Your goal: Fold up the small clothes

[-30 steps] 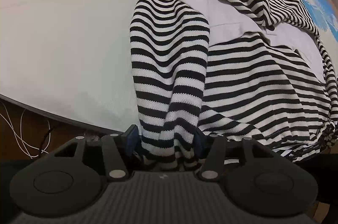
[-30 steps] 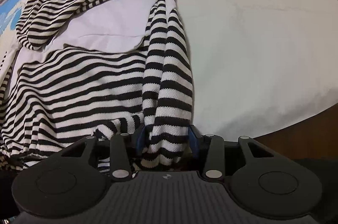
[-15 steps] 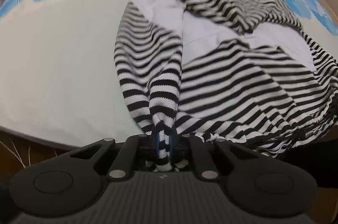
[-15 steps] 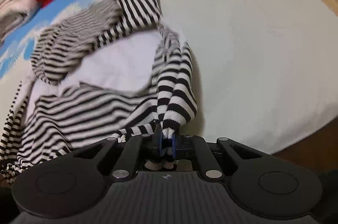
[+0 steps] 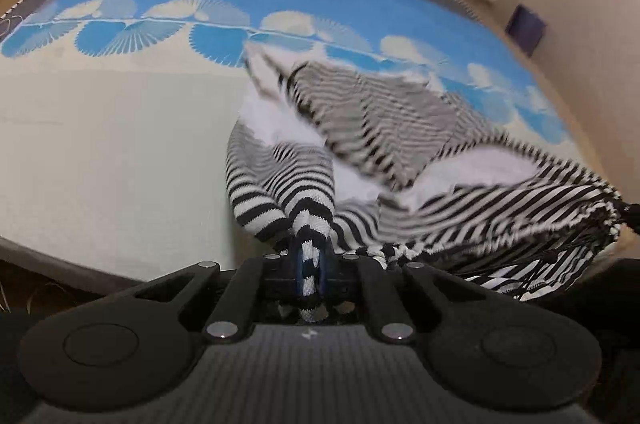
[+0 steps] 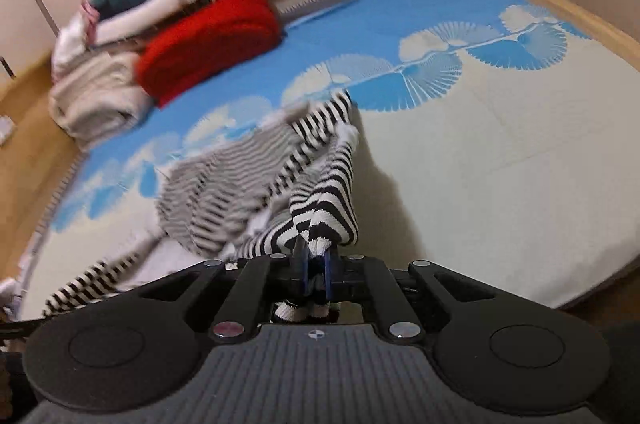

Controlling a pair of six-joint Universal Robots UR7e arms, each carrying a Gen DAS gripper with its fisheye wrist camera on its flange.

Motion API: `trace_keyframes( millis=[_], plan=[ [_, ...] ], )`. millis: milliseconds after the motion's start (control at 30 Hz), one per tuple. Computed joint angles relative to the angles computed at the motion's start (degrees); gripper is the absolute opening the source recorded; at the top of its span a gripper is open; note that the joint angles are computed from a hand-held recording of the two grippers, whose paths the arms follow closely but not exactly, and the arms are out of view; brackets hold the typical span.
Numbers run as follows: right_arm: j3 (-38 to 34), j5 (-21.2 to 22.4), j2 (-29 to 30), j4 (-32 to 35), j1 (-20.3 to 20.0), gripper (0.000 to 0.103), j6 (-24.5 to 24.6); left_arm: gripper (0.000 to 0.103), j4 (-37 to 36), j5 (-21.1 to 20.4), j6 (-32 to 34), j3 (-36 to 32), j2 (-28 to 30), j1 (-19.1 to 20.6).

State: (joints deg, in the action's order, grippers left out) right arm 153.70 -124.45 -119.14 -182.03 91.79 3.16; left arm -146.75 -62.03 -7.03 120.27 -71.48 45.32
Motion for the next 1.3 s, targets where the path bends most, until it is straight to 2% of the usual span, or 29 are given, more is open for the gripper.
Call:
trace_keyframes(
  millis=[100,167,200,267,300,367,400,500,567,600,633,700,767,800,867,933,1033,1100,1133,1200,1300],
  plan=[
    [-1.00,-0.77,-7.11,9.72,3.64,0.006,3.70,0.007,2.75,-2.33,-0.37,-0.68,-2.35,-0.10],
    [-2.50,-0.83,-8.71,14.58,4.19,0.006,4.89,0.008,4.22,-3.76,-0.53,-2.92,-1.45,0.68],
    [-3.43,-0.67,-8.23,16.07,3.73,0.006,5.36,0.008,4.23,-4.31,-0.12,-4.45,-0.21,1.25],
    [-4.86,3.10,-6.52,15.62,-0.11,0.006,4.49,0.008,4.28,-3.74,0.85,-8.61,3.70,2.35],
    [-5.95,5.87,-4.18,13.64,-3.21,0.006,2.91,0.008,3.94,-3.79,1.64,-11.13,6.13,3.00],
    [-9.75,7.24,2.65,11.21,-7.08,0.006,1.54,0.008,2.48,-4.37,2.75,-17.55,12.15,4.89],
    [-12.05,8.75,6.19,10.16,-9.01,0.006,0.79,0.008,2.44,-3.38,2.64,-21.78,16.04,5.62],
    [-19.94,12.72,17.43,6.52,-14.29,0.006,1.11,0.009,7.95,-3.21,-0.43,-37.65,28.24,8.88],
    [-26.19,14.23,25.77,3.38,-17.37,0.010,1.50,0.018,12.27,-5.22,-5.24,-47.96,35.21,11.64],
    [-28.72,14.12,28.82,2.31,-18.55,0.017,2.33,0.023,12.76,-6.14,-6.96,-51.04,37.31,12.76],
    [-30.50,12.63,31.15,1.40,-19.19,0.027,3.15,0.028,11.63,-6.60,-8.49,-52.40,38.39,13.71],
    [-32.07,9.23,34.36,-1.73,-19.99,0.035,2.88,0.034,8.23,-8.05,-11.74,-51.53,38.31,15.16],
    [-32.27,8.11,34.79,-1.01,-20.65,0.035,3.47,0.034,10.68,-9.64,-15.50,-52.60,38.23,15.90],
    [-31.83,9.61,34.75,-2.07,-21.11,0.036,2.54,0.037,9.81,-10.96,-13.98,-52.71,38.22,15.79],
    [-31.59,12.66,34.77,-2.04,-21.73,0.037,-3.29,0.062,10.82,-9.95,-6.23,-54.04,39.02,15.09],
    [-31.11,13.13,35.33,-1.92,-21.45,0.046,-12.40,0.071,12.48,-6.52,0.01,-54.26,39.73,14.23],
    [-29.06,13.44,36.17,-2.93,-21.25,0.051,-24.98,0.072,16.04,-0.70,8.42,-54.33,41.32,13.22],
    [-29.17,10.00,37.40,-2.39,-20.09,0.052,-31.66,0.073,14.13,2.34,13.18,-51.76,41.34,12.78],
    [-28.42,10.17,37.95,-4.61,-19.93,0.053,-35.45,0.075,11.93,3.79,15.45,-50.62,41.60,12.65],
    [-27.45,10.14,39.05,-8.38,-19.93,0.061,-38.88,0.077,8.05,5.92,18.68,-48.52,41.93,12.70],
    [-28.01,6.56,43.17,-15.30,-19.54,0.062,-42.60,0.077,1.22,8.43,23.03,-47.25,43.46,12.81]
  ],
)
